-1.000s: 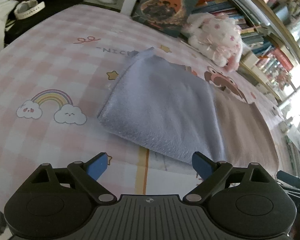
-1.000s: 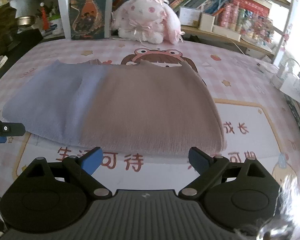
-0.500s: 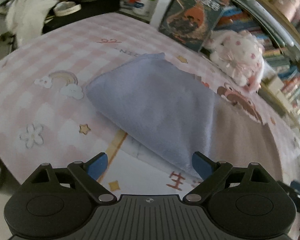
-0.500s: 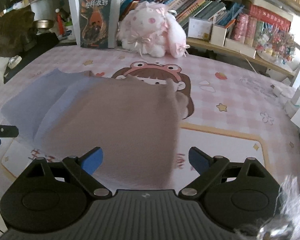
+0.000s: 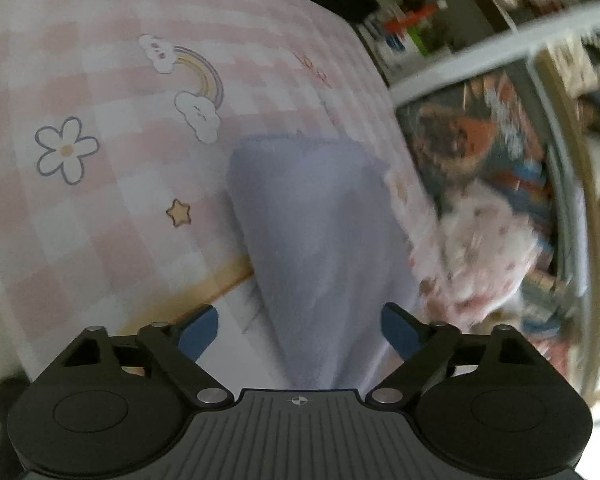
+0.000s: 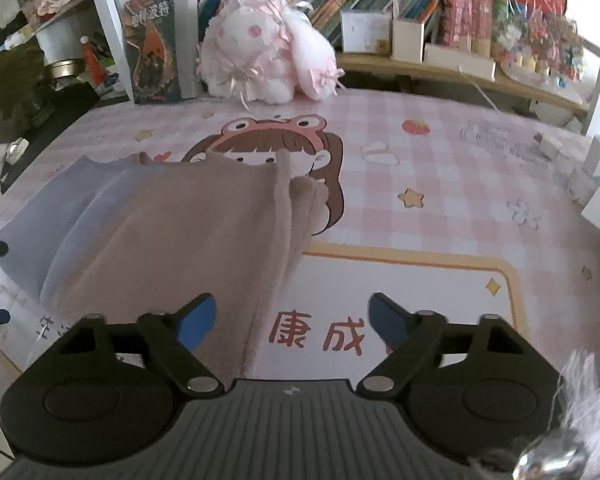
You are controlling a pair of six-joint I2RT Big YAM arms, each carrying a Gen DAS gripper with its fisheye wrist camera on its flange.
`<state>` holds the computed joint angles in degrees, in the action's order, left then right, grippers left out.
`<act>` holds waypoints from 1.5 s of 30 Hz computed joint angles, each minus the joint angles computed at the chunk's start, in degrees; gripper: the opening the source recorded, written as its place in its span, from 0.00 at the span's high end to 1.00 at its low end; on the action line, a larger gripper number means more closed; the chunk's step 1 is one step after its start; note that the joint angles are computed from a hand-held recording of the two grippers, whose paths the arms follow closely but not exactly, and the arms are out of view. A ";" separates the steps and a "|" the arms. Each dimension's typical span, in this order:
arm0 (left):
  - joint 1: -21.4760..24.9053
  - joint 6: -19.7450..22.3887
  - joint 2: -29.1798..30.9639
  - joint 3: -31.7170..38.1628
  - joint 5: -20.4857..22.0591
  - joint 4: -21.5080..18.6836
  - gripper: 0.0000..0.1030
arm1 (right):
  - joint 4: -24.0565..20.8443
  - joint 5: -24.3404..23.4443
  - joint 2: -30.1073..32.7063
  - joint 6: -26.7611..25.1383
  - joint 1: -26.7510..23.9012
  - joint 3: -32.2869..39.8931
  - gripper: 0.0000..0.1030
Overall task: Fold clothes
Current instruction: 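Grasp the lavender hem edge with the left tool while the right tool grasps the beige hem edge, then lift the hem with both tools and fold it over toward the collar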
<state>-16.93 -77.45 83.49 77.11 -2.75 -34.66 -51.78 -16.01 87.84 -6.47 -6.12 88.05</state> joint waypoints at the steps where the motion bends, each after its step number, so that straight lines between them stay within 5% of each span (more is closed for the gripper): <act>1: 0.60 -1.44 -0.07 -0.63 0.60 1.06 0.29 | -0.36 0.05 0.26 0.37 0.08 0.27 0.33; 4: 2.23 -5.15 0.11 -2.23 2.67 4.36 0.41 | -1.87 0.88 1.28 2.71 0.55 1.22 0.46; 12: 4.73 -7.35 1.64 -2.95 5.12 9.16 0.47 | -3.75 2.29 2.58 6.67 2.27 2.59 0.66; 16: 5.28 -6.77 3.08 -1.60 5.45 8.61 0.65 | -4.36 3.18 2.98 7.17 3.11 3.20 0.77; 20: 5.96 -1.59 4.51 0.95 6.51 5.39 0.88 | -4.80 4.77 3.13 7.35 4.22 3.56 0.78; 26: 8.15 6.38 2.58 0.68 7.18 6.56 0.90 | -6.18 4.71 3.90 8.21 5.82 4.91 0.79; 35: 12.40 5.20 4.44 -1.21 13.84 10.17 0.78 | -6.88 4.43 5.39 5.96 9.25 6.96 0.79; 39: 11.79 2.49 4.91 -1.82 12.49 12.68 0.78 | -7.07 3.78 5.49 6.31 8.96 7.07 0.79; 43: 11.63 4.32 5.16 -1.34 11.57 11.92 0.84 | -7.55 3.39 5.90 5.62 8.73 7.69 0.78; 45: 11.79 4.66 5.14 -1.25 11.87 11.57 0.84 | -7.95 3.53 6.51 5.46 8.45 8.79 0.68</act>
